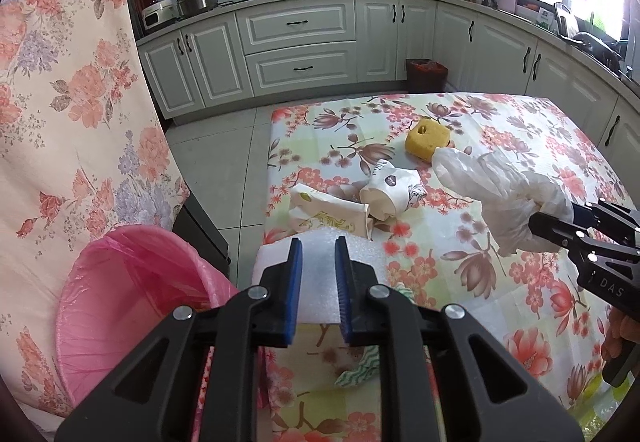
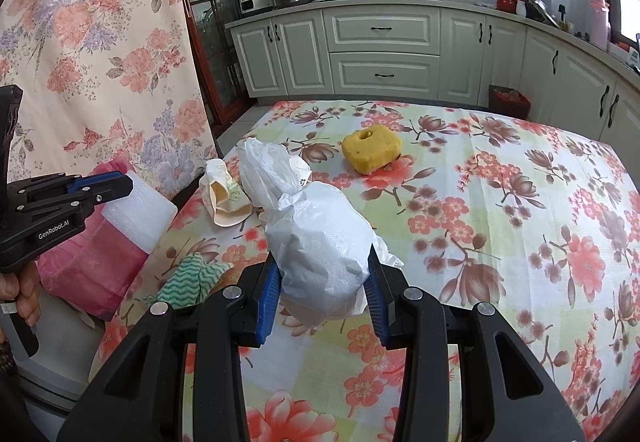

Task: Collect trash
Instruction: 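Carry both items over the pink bin and open both tools to drop them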

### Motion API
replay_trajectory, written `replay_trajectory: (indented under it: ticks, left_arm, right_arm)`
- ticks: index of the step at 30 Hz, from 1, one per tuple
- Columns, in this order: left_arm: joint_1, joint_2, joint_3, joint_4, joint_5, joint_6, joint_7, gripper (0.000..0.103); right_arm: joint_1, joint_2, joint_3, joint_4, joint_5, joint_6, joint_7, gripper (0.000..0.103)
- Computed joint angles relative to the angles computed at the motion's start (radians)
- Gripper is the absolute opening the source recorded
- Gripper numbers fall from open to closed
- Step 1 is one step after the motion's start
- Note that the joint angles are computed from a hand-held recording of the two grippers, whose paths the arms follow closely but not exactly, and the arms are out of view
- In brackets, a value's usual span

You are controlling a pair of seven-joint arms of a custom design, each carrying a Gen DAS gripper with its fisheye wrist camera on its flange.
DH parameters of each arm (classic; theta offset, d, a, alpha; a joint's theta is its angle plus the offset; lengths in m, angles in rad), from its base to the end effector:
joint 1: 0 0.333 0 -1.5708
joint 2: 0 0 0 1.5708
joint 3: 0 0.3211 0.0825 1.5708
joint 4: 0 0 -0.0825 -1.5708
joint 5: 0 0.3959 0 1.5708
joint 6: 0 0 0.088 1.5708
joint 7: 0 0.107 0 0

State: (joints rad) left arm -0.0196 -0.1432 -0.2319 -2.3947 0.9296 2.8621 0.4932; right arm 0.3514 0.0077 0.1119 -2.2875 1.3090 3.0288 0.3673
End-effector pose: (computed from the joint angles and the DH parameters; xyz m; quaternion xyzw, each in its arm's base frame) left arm 0.4878 -0.1726 0.4197 -0.6538 0.6607 -0.2272 0.2905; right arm 0.5122 0.1744 0.3904 -0.7655 0.5041 -0.1467 0.3720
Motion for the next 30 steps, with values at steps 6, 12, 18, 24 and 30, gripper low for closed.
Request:
replay_trajectory:
  ticks: [6, 12, 18, 24, 30]
  left_arm:
    - [0.018, -0.055, -0.006, -0.025, 0.001, 0.015, -0.008, 0.016]
    - [0.067, -0.159, -0.025, -0.08, -0.014, 0.031, -0.008, 0.016]
    - [0.14, -0.295, -0.043, -0.164, -0.078, 0.044, 0.033, 0.016]
    - [0.208, -0.428, -0.048, -0.26, -0.168, 0.058, 0.085, 0.016]
    - [0.253, -0.518, -0.032, -0.345, -0.25, 0.077, 0.15, 0.016]
  right_arm:
    - [0.009, -0.028, -0.002, -0.001, 0.006, -0.003, -0.008, 0.037]
    - [0.037, -0.055, -0.004, 0.006, -0.008, -0.002, 0.003, 0.037]
    - [0.071, -0.074, -0.003, 0.023, -0.045, -0.017, 0.033, 0.037]
    - [0.112, -0.075, 0.013, 0.046, -0.117, -0.021, 0.101, 0.037]
    - [0.16, -0.055, 0.043, 0.075, -0.211, -0.012, 0.178, 0.037]
